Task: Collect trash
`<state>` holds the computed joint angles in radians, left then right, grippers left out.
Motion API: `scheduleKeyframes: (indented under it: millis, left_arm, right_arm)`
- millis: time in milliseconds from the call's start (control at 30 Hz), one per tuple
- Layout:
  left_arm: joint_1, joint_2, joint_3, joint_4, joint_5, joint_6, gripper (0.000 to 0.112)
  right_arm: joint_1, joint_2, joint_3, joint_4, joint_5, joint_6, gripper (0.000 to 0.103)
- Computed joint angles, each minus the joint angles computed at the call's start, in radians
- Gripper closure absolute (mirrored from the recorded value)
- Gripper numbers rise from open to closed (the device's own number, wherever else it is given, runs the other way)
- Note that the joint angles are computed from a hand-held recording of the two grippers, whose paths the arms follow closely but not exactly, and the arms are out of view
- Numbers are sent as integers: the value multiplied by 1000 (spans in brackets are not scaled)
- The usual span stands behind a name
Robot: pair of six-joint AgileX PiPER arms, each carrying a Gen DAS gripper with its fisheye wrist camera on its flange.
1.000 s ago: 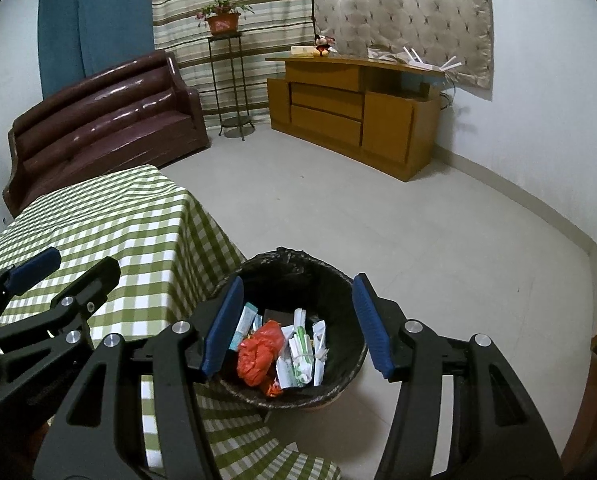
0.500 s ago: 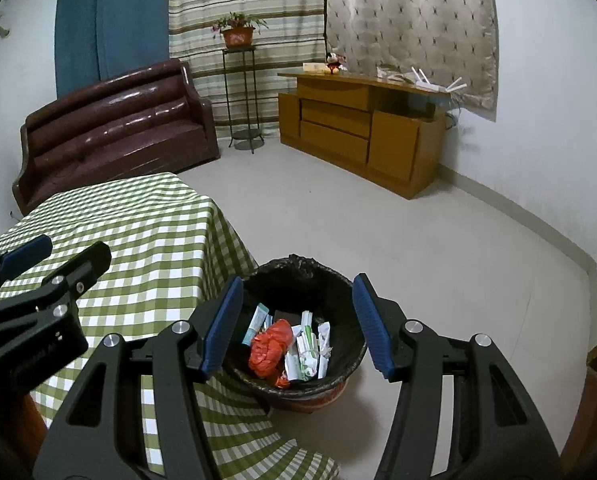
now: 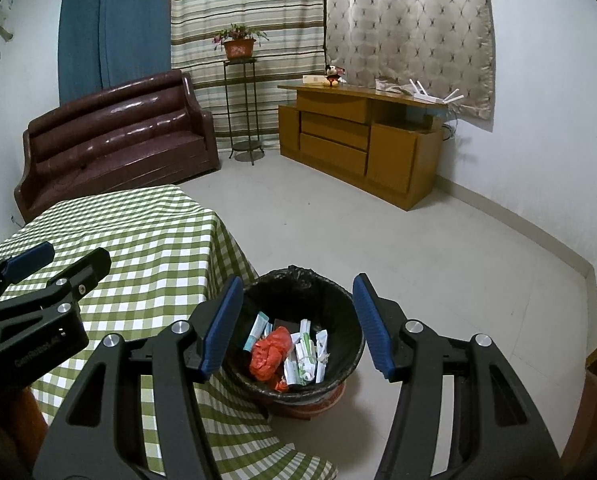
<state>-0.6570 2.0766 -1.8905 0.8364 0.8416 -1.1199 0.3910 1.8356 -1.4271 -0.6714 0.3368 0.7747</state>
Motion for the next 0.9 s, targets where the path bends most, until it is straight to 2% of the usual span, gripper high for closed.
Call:
scheduleKeyframes:
  millis: [900]
  left_arm:
    - [-4,6,-14,-6,4,5,35]
  right_arm:
    - [-1,-1,0,3,1,-2,47]
